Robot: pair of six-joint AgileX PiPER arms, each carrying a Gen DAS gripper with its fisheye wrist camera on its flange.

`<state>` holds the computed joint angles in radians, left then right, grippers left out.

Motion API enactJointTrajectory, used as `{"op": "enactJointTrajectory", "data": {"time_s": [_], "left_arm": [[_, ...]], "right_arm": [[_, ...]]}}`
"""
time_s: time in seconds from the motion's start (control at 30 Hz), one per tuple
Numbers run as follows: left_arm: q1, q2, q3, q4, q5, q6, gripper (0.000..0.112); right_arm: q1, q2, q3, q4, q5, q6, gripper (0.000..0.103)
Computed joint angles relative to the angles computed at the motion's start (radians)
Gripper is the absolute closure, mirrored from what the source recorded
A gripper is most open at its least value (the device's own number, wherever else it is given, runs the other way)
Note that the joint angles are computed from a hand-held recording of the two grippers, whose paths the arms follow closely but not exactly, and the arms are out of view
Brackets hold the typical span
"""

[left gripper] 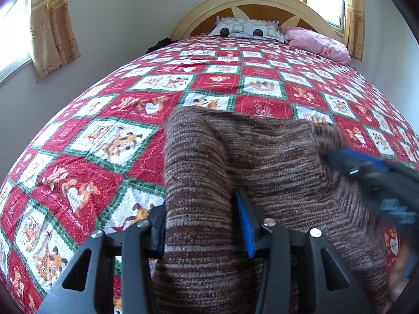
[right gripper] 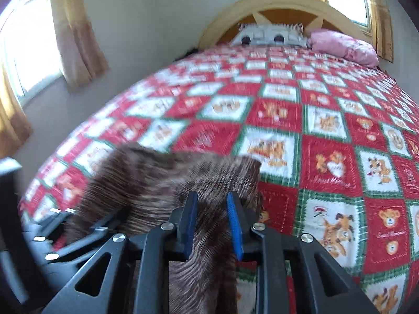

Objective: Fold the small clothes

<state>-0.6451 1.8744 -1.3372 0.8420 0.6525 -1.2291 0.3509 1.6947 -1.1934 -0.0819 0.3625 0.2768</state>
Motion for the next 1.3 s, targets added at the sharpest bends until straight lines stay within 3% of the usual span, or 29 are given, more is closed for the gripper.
{"op": "enactJointTrajectory", "data": {"time_s": [0.2,0.37,0.47,0.57,0.67,0.87,0.97,1.07,1.13,1.3], "left_arm": [[-0.003,0.007,-0.008,0.005,0.011,-0.002,0.066],[0.010,0.007,-0.007,-0.018,-0.007,-0.006,0.057],[0.026,-0.003,0.008,-0.035,-0.028,-0.016,0.049],[0.063,-0.043,0.056,-0.111,-0.097,0.019,0.043],[0.060,-0.113,0.131,-0.124,-0.103,0.001,0.040],[-0.084,-0.267,0.301,0.054,0.008,-0.151,0.040],[-0.124,-0.273,0.320,0.060,0.053,-0.161,0.040],[-0.138,-0.249,0.322,0.024,0.077,-0.141,0.040],[-0.151,-0.261,0.356,0.058,0.061,-0.209,0.040],[-0.196,-0.284,0.376,0.047,0.104,-0.241,0.039]], "right_arm": [[0.024,0.116,-0.126,-0.171,0.056,0.103,0.079],[-0.025,0.163,-0.199,0.031,0.079,-0.087,0.079],[-0.040,0.110,-0.143,0.109,0.054,-0.172,0.078],[-0.038,-0.003,-0.025,0.038,0.003,-0.064,0.078],[-0.028,-0.189,0.159,-0.025,-0.075,0.024,0.078],[0.075,-0.421,0.344,0.075,-0.021,-0.071,0.078],[0.152,-0.441,0.390,0.012,0.007,0.019,0.078],[0.203,-0.379,0.406,-0.072,0.050,0.134,0.078],[0.209,-0.377,0.444,-0.086,0.016,0.156,0.078],[0.299,-0.397,0.460,-0.330,0.072,0.425,0.076]]}}
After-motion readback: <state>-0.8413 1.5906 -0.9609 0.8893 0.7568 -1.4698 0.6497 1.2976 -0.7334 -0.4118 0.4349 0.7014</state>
